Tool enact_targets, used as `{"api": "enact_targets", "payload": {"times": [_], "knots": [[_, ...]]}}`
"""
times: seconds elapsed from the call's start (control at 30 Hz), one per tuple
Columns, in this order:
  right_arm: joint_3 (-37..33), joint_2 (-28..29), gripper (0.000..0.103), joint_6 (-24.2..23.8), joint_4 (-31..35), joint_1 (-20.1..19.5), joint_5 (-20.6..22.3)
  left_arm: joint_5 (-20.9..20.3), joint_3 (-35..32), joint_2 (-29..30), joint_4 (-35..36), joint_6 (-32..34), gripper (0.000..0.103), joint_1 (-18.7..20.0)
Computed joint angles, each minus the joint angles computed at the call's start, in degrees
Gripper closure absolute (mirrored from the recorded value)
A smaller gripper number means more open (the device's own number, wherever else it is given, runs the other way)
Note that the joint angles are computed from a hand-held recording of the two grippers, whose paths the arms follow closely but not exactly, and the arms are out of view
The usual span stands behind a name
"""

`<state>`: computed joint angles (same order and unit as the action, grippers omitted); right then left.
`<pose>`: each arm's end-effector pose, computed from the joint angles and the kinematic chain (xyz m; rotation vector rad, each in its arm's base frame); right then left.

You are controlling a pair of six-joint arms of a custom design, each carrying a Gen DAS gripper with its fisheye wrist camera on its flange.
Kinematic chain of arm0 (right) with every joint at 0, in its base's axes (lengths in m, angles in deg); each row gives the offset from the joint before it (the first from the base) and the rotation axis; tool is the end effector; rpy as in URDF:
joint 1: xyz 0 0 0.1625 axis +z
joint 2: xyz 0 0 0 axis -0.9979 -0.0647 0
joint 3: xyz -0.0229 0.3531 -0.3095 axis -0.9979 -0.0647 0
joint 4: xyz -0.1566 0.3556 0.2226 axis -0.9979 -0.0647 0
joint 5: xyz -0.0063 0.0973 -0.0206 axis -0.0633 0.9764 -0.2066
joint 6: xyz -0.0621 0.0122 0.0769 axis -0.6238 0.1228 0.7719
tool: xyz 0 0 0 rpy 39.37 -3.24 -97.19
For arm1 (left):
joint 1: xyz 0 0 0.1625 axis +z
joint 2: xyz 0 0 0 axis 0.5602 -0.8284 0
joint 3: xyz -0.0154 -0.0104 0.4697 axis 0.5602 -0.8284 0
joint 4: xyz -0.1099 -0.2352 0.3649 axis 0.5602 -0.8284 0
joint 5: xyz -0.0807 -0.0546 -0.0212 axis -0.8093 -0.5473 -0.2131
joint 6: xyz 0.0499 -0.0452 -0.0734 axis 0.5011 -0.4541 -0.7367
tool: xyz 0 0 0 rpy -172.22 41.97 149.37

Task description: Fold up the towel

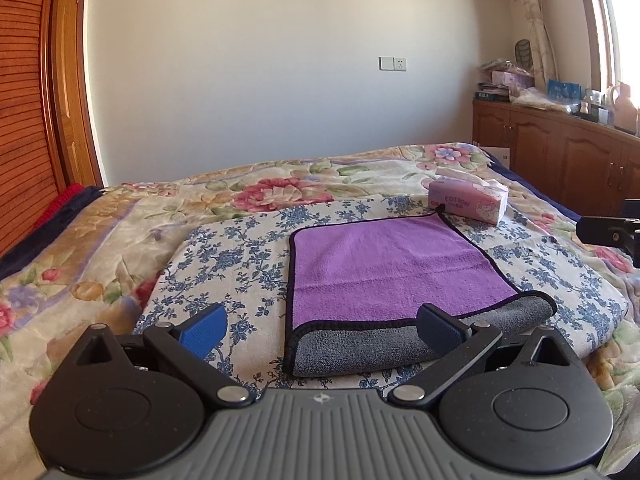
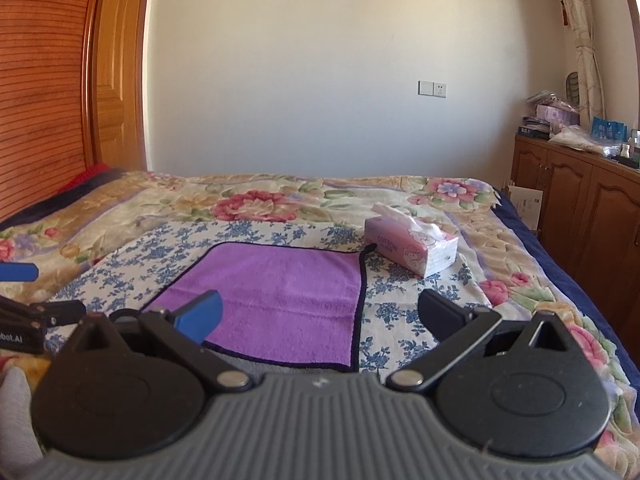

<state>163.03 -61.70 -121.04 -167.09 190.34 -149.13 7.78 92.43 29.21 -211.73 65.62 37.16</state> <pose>0.2936 -0.6743 -0.0522 1.1733 -2.2367 1.1943 0.0284 -0.5635 0.2659 0.2837 1.8740 -1.2743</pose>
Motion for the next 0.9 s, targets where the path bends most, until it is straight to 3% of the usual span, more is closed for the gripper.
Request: {"api": "enact_targets", "payload": {"times": [0.5, 0.9], "knots": [[-4.1, 1.4, 0.0, -1.8, 6.9, 0.2, -2.0, -4.3, -3.3, -1.5, 13.1, -5.6, 0.012, 4.1], [-8.1, 2.8, 0.0, -2.4, 11.4, 0.1, -3.3, -4.0, -7.5, -0.5, 19.0, -5.8, 0.023, 7.2]]}}
